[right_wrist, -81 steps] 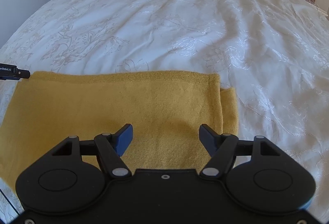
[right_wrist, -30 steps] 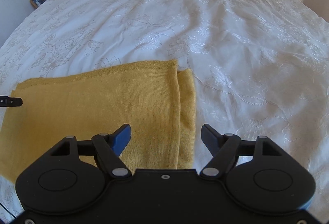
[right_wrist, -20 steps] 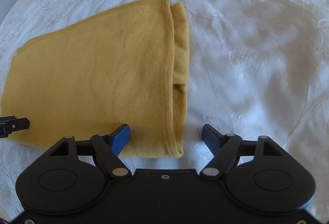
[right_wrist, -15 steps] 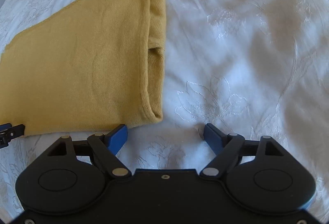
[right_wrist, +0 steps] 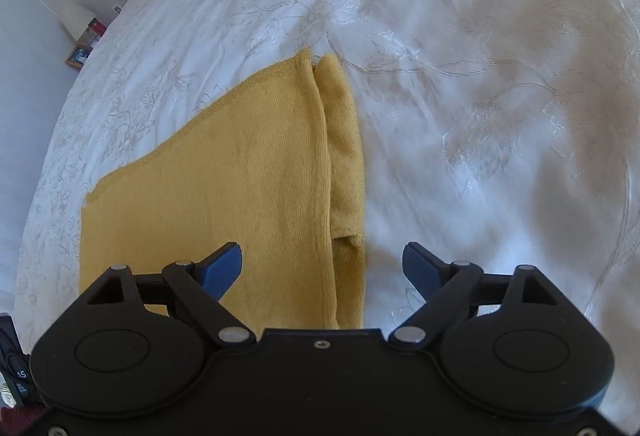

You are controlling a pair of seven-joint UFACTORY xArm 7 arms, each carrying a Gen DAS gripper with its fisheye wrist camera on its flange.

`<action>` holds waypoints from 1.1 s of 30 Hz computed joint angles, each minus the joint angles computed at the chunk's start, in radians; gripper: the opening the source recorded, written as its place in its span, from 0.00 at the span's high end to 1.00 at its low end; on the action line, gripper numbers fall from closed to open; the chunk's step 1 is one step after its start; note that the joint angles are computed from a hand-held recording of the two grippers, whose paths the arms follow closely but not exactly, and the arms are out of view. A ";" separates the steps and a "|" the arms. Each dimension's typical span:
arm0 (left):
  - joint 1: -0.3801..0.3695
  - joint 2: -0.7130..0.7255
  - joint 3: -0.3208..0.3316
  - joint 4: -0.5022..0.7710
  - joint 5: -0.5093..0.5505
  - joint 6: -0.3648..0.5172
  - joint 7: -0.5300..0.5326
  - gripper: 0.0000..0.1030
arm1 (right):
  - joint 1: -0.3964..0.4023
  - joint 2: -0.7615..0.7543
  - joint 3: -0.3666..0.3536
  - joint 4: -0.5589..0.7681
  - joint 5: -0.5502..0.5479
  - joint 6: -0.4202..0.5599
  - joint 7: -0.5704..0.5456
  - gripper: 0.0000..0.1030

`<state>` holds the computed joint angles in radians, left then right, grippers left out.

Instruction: Fold small clothes

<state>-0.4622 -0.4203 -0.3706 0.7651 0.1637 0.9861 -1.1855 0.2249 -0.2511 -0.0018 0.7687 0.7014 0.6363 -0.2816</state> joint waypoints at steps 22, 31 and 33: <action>0.093 0.337 0.106 0.365 0.081 -0.088 0.041 0.85 | -0.025 0.113 0.017 0.053 0.105 0.063 -0.284 0.00; 0.051 0.428 0.154 0.419 0.076 -0.077 0.063 0.86 | -0.077 0.139 0.000 0.076 0.231 0.139 -0.313 0.00; 0.044 0.424 0.155 0.420 0.083 -0.071 0.037 0.86 | -0.085 0.142 0.001 0.079 0.238 0.150 -0.326 0.00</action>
<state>-0.4183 0.0034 -0.2158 1.1848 0.2472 0.9155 -1.1483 0.1395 -0.1094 -0.0003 0.8475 0.9398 0.7868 -0.6078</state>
